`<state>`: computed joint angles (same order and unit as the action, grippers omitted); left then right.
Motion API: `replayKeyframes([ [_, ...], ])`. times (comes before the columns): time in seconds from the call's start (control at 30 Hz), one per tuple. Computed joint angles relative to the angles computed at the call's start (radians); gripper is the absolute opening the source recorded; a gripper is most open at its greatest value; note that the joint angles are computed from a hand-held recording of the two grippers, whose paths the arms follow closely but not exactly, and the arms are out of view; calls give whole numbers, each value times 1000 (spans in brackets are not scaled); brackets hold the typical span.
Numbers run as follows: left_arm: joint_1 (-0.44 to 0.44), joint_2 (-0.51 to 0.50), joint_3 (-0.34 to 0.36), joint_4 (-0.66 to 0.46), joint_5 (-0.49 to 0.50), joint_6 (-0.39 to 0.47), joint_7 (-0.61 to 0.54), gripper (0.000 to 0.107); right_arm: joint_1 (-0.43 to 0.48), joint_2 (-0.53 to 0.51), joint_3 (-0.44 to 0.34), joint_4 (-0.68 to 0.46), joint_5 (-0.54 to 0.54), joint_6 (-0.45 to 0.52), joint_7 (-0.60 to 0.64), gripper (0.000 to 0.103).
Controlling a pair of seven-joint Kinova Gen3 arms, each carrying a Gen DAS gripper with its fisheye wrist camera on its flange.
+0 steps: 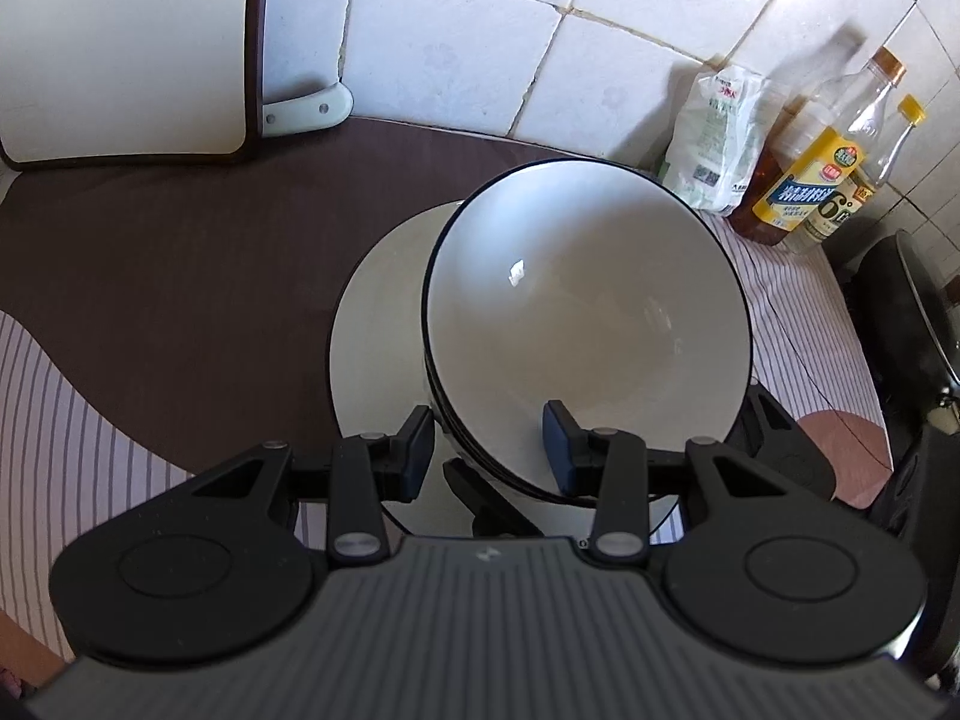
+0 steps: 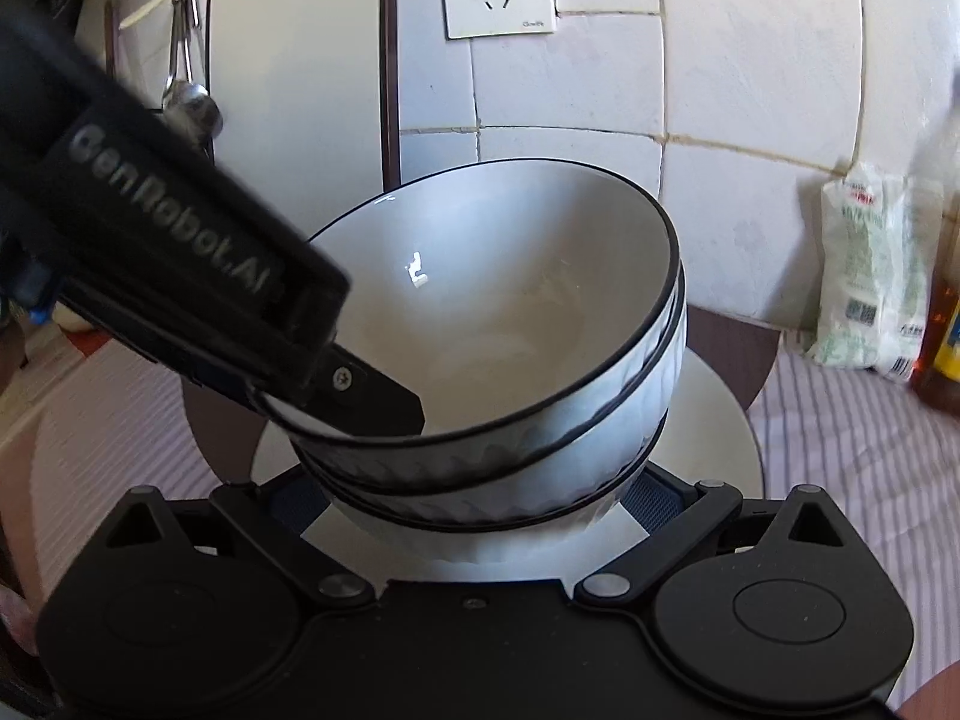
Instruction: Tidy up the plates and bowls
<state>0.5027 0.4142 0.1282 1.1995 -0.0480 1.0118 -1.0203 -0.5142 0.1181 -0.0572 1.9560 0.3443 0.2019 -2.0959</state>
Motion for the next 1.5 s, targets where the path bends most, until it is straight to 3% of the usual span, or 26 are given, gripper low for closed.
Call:
replayKeyframes([
  [0.17, -5, 11, -3, -18, 17, 24, 23, 38, 146, 21, -157, -78, -88, 114, 146, 102],
  [0.23, -3, 18, -4, -35, 19, 42, 37, 38, 136, 25, -151, -98, -97, 148, 155, 101],
  [0.37, 41, 39, -22, -91, -36, 101, 81, 40, 21, 26, -71, -160, -40, 293, 69, 102],
  [0.5, 124, 50, -50, -158, -168, 180, 103, 43, 75, -21, -133, -156, -78, 347, 125, 101],
  [0.6, 140, 13, -53, -134, -196, 171, 134, 47, 80, -73, -128, -161, -121, 415, 137, 101],
  [0.7, 175, -11, -57, -135, -257, 205, 161, 48, 131, -141, -130, -126, -241, 397, 231, 101],
  [0.77, 157, -37, -34, -129, -241, 198, 142, 49, 146, -168, -127, -122, -268, 413, 256, 101],
  [0.87, 153, -77, -16, -121, -238, 197, 123, 51, 216, -186, -191, -134, -247, 443, 194, 99],
  [1.0, 187, -103, -10, -148, -287, 257, 153, 54, 188, -211, -126, -173, -377, 502, 185, 98],
  [1.07, 195, -123, -3, -155, -299, 278, 161, 56, 210, -225, -145, -193, -396, 534, 172, 98],
  [1.2, 208, -152, 14, -181, -309, 334, 183, 58, 211, -264, -182, -218, -313, 573, 76, 98],
  [1.27, 196, -167, 34, -191, -291, 363, 166, 58, 201, -268, -170, -259, -304, 638, 64, 96],
  [1.33, 224, -168, 35, -214, -322, 406, 171, 58, 218, -276, -174, -287, -307, 681, 55, 93],
  [1.5, 270, -186, 43, -234, -388, 476, 184, 63, 244, -317, -229, -320, -202, 754, -74, 93],
])
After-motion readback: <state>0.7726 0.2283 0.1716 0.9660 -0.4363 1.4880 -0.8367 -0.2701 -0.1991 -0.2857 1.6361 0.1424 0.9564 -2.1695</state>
